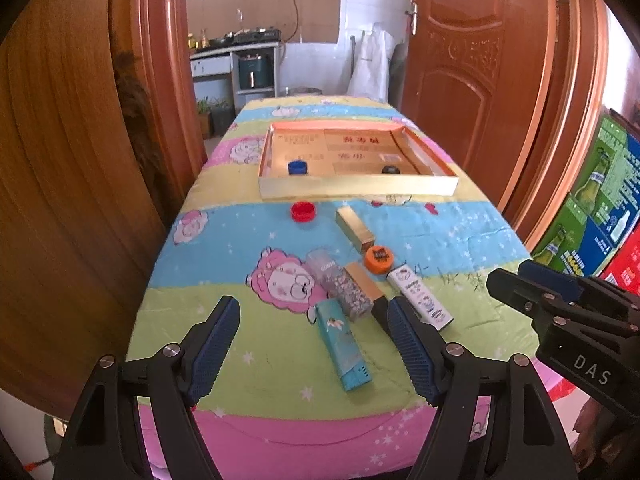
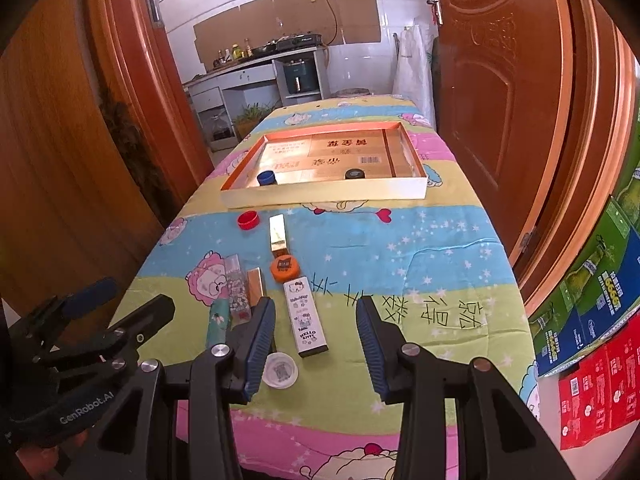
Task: Organize rigid objects
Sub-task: 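Move both open tools back over the remaining items, then grasp the teal tube with the left tool while the right tool grasps the Hello Kitty box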
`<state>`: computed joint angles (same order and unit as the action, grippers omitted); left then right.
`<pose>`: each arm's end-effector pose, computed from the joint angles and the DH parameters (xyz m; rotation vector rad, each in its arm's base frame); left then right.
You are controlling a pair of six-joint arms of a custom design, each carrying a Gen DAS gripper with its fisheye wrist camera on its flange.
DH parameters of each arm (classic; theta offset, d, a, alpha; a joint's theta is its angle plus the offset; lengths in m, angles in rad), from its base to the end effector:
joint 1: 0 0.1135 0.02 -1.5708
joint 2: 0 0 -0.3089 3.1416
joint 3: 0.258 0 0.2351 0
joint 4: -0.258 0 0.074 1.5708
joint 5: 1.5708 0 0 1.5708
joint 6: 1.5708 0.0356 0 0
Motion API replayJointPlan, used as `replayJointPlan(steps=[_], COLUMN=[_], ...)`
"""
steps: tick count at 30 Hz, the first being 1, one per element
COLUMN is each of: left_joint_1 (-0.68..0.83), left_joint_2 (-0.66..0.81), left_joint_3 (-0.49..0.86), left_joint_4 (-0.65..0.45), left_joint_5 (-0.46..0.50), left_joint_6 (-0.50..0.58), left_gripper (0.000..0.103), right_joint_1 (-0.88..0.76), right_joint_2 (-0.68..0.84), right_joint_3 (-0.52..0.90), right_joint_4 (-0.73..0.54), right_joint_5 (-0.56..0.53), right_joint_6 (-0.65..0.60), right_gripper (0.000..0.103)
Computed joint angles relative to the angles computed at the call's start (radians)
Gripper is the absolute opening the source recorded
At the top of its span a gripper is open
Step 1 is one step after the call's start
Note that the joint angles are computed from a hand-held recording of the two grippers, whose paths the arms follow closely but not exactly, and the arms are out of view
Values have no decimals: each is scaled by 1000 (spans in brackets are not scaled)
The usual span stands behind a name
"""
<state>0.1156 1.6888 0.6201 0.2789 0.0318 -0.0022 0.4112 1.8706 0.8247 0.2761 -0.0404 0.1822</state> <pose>0.2937 0.0330 0.1720 -0.1235 2.3569 0.0176 0.3255 0.1435 0.1657 -0.2903 2.3473 0.3384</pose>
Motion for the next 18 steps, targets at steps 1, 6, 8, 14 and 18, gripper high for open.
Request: replayJointPlan(steps=[1,6,8,14,18], left_joint_1=[1,3,1,2,-4], left_joint_2=[9,72,93,158,198], left_joint_3=[-2,-3,-7,0,17], left_joint_4=[5,22,38,47,47], left_joint_5=[-1,5,5,13,7], left_joint_6=[-1,2,1,-9,-23], left_gripper=[78,78,78,78,78], right_joint_1=[0,5,9,13,16], right_joint_2=[6,75,105,187,231], right_joint_3=[2,40,62,131,179], right_joint_4=[0,-14,-25,-57,-82], right_joint_5=[-3,-21,-23,-29,-30], right_joint_6=[-3,-43,-54,-89,-104], right_gripper=[42,42,42,42,42])
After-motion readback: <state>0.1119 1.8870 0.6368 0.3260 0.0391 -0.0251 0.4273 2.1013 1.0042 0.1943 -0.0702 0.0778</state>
